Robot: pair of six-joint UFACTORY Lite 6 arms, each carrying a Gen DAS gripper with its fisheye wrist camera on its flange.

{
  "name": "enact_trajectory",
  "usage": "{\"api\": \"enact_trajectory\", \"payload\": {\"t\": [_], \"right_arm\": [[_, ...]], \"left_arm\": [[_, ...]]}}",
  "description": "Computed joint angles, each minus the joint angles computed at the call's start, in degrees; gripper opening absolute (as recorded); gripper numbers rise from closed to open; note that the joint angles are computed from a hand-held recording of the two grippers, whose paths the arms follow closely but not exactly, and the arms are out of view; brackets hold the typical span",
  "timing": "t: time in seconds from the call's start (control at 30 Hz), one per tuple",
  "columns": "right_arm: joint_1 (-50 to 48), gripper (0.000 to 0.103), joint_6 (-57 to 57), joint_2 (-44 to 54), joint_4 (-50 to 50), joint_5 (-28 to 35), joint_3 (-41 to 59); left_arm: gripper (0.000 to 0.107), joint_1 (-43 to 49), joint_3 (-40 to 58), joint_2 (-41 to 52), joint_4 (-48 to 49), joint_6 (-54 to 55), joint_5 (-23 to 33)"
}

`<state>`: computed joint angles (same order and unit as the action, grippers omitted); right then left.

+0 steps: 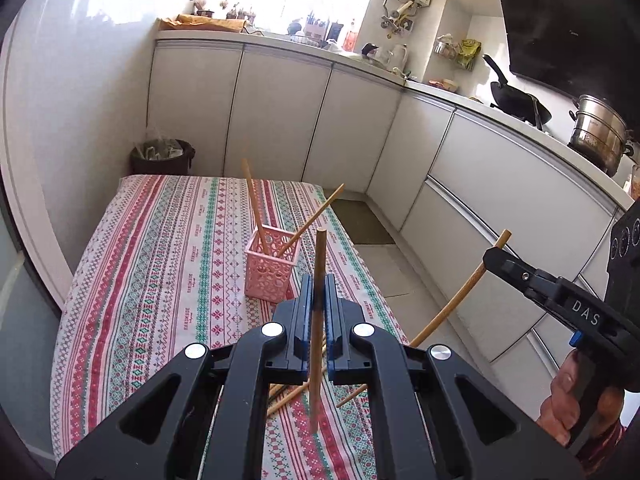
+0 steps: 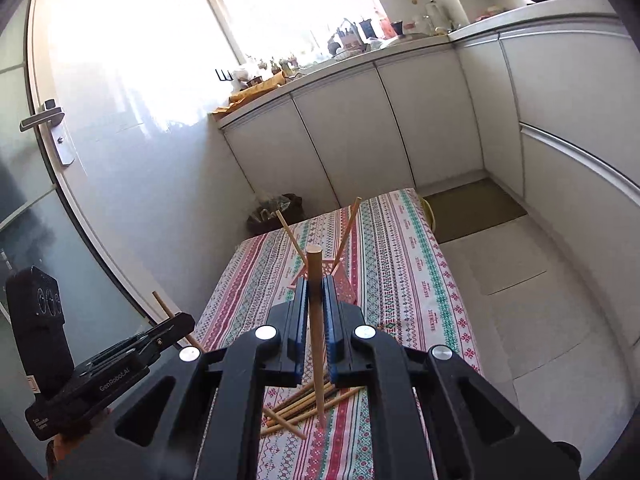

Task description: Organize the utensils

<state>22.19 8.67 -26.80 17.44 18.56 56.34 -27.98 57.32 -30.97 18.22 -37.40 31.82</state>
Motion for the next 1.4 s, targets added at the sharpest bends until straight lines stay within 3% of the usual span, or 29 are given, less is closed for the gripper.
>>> {"api": "enact_trajectory", "payload": {"t": [0.17, 0.27, 0.77, 0.9, 0.97, 1.07, 1.1, 1.17, 1.2, 1.3, 1.4], "right_arm": [[-1.0, 0.008, -2.2, 8.7, 0.8, -0.8, 10.2], [-0.7, 0.008, 1.6, 15.1, -3.8, -0.5, 18.3], [-2.0, 0.008, 6.7, 49.5, -11.1, 8.5, 65.6], [-2.4, 0.008, 6.0, 54.5, -10.5, 9.2, 70.5], [-2.4, 0.008, 5.3, 54.9, -9.6, 8.7, 70.0], [-2.7, 0.008, 2.9, 54.0, -7.1, 7.6, 67.7], [-3.0, 0.008, 1.2, 52.8, -5.2, 7.1, 65.8], [-3.5, 0.008, -3.0, 50.1, -0.7, 6.3, 62.4], [-3.5, 0.008, -4.2, 48.8, 0.5, 5.8, 60.6], [-4.6, 0.008, -11.2, 44.3, 7.8, 4.9, 55.0], [-5.9, 0.008, -15.6, 41.6, 13.1, 5.5, 51.6]], "left_arm": [[0.005, 5.7, 8.0, 5.5, -6.7, 8.8, -0.6], [0.005, 8.1, 14.1, 9.5, -9.7, 12.6, -0.6], [0.005, 11.8, 50.5, 36.5, -8.2, 17.8, 4.0], [0.005, 14.0, 54.4, 39.8, -12.1, 21.2, 3.9], [0.005, 15.0, 53.2, 39.1, -13.4, 22.8, 2.8], [0.007, 19.0, 54.5, 40.9, -16.7, 25.2, 5.4], [0.011, 21.1, 55.0, 42.1, -18.8, 26.0, 7.1], [0.052, 26.1, 57.7, 47.8, -22.9, 27.1, 13.3], [0.08, 29.0, 58.7, 51.7, -25.6, 27.9, 16.9], [0.076, 35.1, 58.5, 62.4, -30.7, 28.9, 22.3], [0.075, 37.6, 61.2, 72.9, -26.2, 22.3, 23.9]]}}
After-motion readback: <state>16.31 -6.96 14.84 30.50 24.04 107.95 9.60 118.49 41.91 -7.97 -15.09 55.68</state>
